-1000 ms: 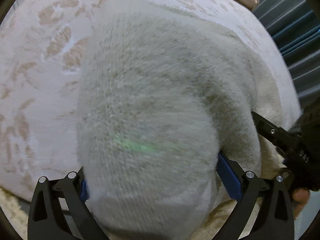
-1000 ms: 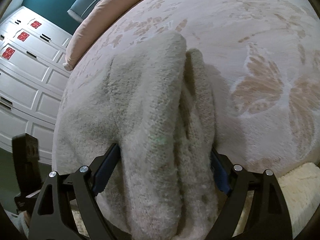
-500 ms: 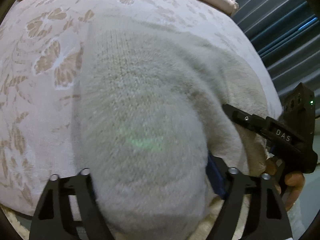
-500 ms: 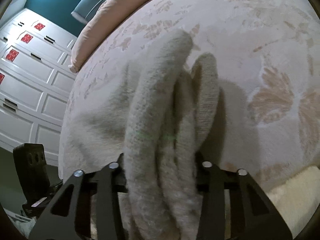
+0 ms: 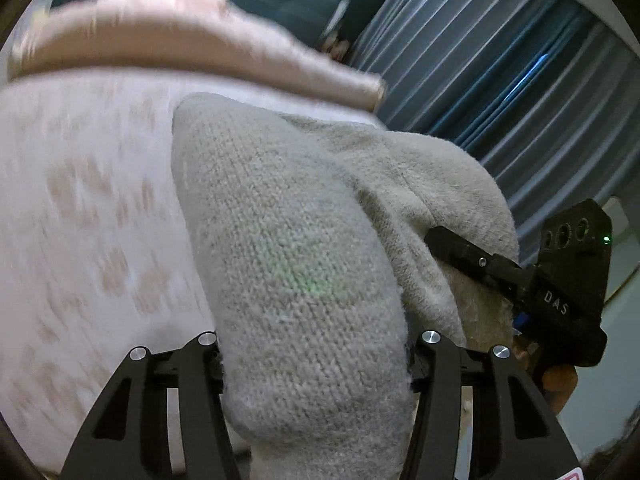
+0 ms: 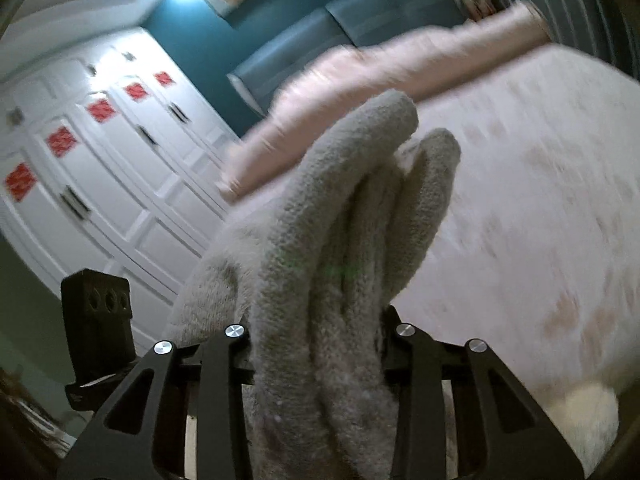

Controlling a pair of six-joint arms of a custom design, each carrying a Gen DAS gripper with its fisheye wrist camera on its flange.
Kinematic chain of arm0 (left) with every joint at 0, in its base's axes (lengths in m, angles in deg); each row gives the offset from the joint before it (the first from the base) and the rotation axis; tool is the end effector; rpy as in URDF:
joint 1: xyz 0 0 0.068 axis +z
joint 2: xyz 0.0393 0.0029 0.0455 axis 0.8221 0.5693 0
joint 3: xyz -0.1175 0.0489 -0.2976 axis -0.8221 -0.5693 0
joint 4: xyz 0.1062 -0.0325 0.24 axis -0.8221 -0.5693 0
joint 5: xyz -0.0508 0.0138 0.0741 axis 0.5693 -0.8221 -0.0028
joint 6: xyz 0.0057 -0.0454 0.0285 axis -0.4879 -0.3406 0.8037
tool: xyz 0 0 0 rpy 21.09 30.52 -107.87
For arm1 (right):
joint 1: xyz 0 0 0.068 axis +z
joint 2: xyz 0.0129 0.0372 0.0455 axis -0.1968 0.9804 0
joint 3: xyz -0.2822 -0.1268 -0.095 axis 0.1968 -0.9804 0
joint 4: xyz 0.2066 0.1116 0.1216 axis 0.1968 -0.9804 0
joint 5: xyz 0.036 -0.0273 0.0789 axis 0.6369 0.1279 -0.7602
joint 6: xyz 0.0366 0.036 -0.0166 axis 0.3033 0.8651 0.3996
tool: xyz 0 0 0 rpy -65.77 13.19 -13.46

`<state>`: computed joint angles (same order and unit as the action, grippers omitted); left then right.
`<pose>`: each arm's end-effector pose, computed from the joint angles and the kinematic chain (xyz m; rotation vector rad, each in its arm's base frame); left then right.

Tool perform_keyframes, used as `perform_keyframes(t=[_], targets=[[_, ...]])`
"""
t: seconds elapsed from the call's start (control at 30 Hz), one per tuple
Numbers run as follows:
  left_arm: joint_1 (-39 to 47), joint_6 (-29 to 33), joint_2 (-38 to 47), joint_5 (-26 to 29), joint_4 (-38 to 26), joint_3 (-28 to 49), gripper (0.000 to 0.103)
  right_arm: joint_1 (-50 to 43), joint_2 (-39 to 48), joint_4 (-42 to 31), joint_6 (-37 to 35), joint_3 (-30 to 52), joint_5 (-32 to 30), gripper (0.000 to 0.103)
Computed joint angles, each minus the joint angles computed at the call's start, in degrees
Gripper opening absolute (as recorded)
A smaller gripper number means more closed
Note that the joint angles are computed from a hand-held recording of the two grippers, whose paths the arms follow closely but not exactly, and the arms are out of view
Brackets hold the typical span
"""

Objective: Fold small clothes
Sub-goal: 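Lay the folded cardigan down and open both grippers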

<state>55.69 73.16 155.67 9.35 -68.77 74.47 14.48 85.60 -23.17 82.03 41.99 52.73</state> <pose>0.2948 -0.0234 0.2937 0.5653 2.3271 -0.9139 0.2223 0.1072 0.2916 0.2749 2.0867 0.7043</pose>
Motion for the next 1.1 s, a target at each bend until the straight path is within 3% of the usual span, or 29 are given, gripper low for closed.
perform_keyframes(t=[0.2,0.27,0.33,0.43,0.47,0.57,0.63,0.83,0.97,1.03,1.1], targets=[[9.6,5.4,2.0,3.1,-2.0,13.2,0.055,0.6,12.5,6.9,-5.8,13.4,-1.1,0.041],[10.9,4.5,6.5,-1.0,0.6,15.9,0.065,-0.7,20.9,7.4,-5.9,18.4,-1.6,0.052],[11.7,4.9,12.2,-5.2,0.7,18.1,0.07,-2.2,31.7,2.8,-4.3,24.9,-2.4,0.053],[13.1,4.7,19.3,-15.9,3.5,16.7,0.065,0.5,40.3,-10.0,-3.1,31.4,6.5,0.04],[13.9,5.0,19.5,-20.2,7.4,13.3,0.064,1.5,40.5,-9.5,-3.2,30.2,7.2,0.04],[16.1,7.4,17.6,-20.6,11.9,6.9,0.064,3.9,39.1,-6.0,-2.9,25.8,6.6,0.04],[17.0,7.7,16.1,-19.5,11.6,5.1,0.064,5.3,39.2,-6.7,-3.2,26.1,7.6,0.04],[11.2,0.6,19.9,-24.0,15.0,9.9,0.067,6.1,46.1,-13.0,-6.5,37.9,8.1,0.038],[8.6,-1.3,27.3,-33.1,15.7,13.3,0.067,7.1,55.2,-21.9,-8.9,46.3,12.3,0.032],[8.6,-1.8,31.6,-36.3,14.4,15.1,0.071,7.2,58.3,-22.7,-8.7,46.5,11.8,0.032],[9.8,-3.0,35.0,-34.9,12.9,16.2,0.071,7.7,58.7,-20.6,-8.4,44.6,12.1,0.032]])
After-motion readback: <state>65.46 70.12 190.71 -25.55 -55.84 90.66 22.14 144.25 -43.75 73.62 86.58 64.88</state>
